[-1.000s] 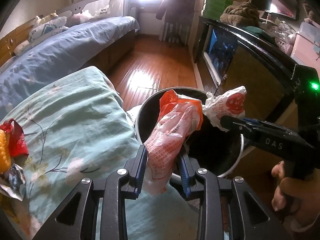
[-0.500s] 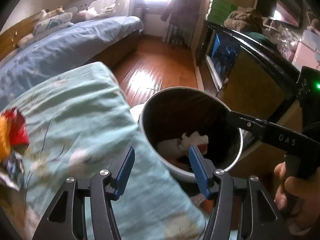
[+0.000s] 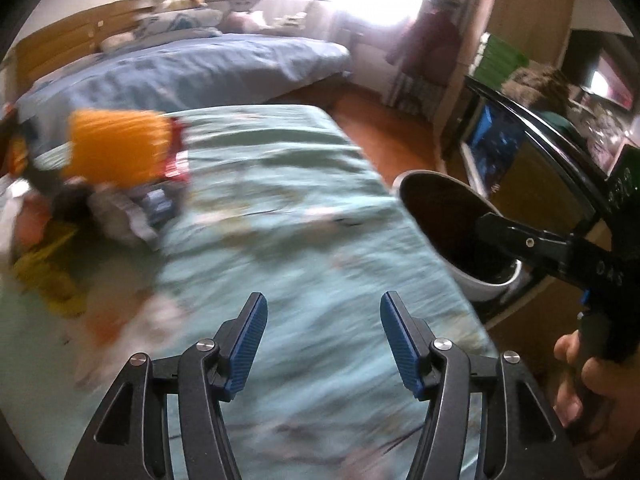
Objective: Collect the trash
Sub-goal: 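Move both tools back to the remaining trash on the table, then grasp the yellow snack wrapper with the left tool while the right tool grasps the foil wrapper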
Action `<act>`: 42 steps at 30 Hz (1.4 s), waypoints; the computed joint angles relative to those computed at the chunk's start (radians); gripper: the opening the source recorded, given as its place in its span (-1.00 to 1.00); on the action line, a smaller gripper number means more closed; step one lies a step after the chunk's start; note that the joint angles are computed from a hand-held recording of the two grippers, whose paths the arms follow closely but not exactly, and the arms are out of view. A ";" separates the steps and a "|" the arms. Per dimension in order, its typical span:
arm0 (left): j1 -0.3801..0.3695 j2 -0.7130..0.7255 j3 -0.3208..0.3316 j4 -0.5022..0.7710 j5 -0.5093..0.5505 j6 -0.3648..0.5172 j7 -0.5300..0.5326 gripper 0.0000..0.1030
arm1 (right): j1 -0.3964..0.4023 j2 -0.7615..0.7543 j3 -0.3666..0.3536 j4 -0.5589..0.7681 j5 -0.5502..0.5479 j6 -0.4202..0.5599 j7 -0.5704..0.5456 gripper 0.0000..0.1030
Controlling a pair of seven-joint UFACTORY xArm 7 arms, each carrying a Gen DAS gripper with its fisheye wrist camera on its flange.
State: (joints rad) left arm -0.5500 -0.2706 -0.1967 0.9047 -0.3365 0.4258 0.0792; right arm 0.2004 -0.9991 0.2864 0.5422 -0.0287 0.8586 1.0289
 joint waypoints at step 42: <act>0.188 -0.016 0.121 -0.019 0.016 0.001 -0.055 -0.04 | 0.156 0.812 -0.034 0.387 -0.062 -0.446 -0.092 -0.06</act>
State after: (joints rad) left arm -0.3618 -0.2869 -0.0760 0.8862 -0.3201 0.4272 0.0238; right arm 0.3562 -0.1866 0.2528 0.9291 -0.0903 0.4128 0.9369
